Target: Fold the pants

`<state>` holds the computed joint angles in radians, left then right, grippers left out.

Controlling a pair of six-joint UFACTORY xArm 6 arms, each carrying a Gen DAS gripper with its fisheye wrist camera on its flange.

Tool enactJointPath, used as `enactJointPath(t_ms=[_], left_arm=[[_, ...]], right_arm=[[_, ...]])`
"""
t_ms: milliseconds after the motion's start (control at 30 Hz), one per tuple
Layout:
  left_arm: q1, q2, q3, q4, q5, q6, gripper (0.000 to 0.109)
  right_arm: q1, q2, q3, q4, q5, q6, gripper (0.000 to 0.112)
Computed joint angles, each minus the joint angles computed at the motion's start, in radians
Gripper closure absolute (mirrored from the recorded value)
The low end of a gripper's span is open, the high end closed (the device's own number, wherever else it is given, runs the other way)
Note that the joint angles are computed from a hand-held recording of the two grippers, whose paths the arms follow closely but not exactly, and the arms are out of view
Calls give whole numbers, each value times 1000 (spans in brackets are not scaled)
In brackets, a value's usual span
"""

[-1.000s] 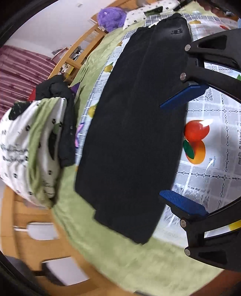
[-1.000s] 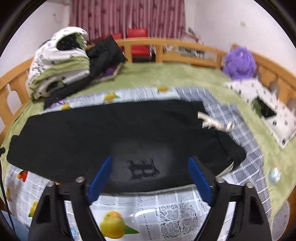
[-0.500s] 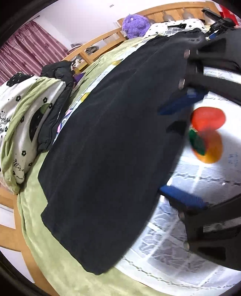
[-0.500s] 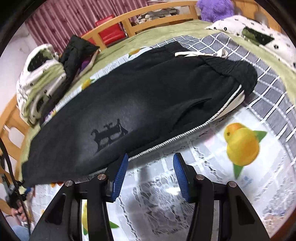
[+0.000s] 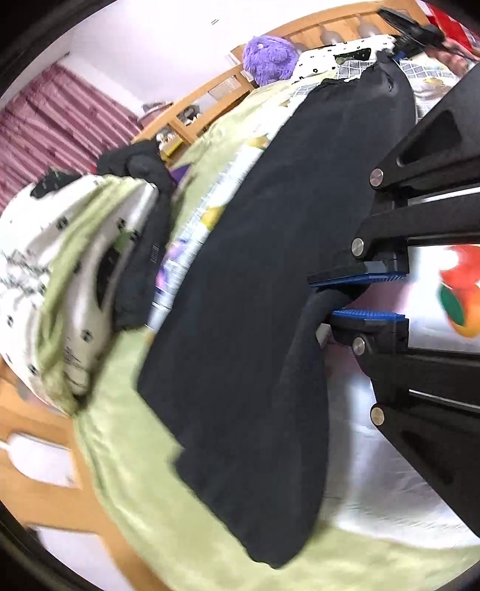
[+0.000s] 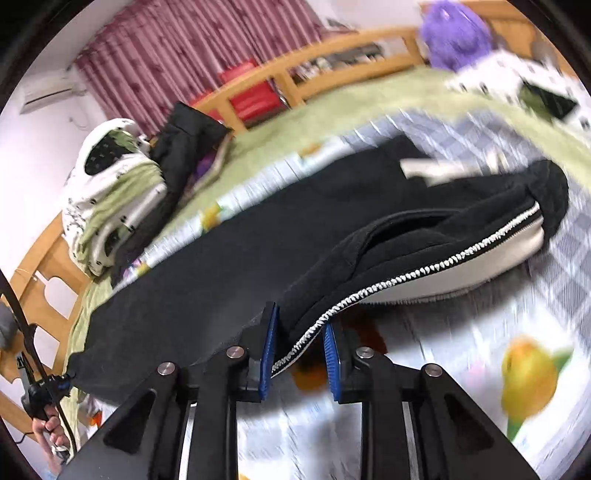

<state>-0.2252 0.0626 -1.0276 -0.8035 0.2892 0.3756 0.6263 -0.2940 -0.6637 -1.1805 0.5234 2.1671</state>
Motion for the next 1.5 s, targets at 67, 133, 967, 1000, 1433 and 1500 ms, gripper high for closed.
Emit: enactJointPath(t_ms=[67,133,967,1000,1433,1500], left_arm=[[-10,38,-69,50,-19,-28,97],[-15,86,-142,121,-35,-82,97],[-12,309,-412,732,-50,-604,32],[-6,276,-370,722,-39,-593,32],[58,262,-183,914,-42,-761,32],[64,302,-238,1019,-16,-841,39]], right_arm=[[-50,2,-26,-13,-40,-43,89],[-112,34,-76,-31,-89,-86,90],[-178,299,-304,195,-9,-455,57],[-163,275,-276,203,-4,-453,57],[-13,132,-23,236,-2,-266,57],[0,134,-12,234,9,-241,57]])
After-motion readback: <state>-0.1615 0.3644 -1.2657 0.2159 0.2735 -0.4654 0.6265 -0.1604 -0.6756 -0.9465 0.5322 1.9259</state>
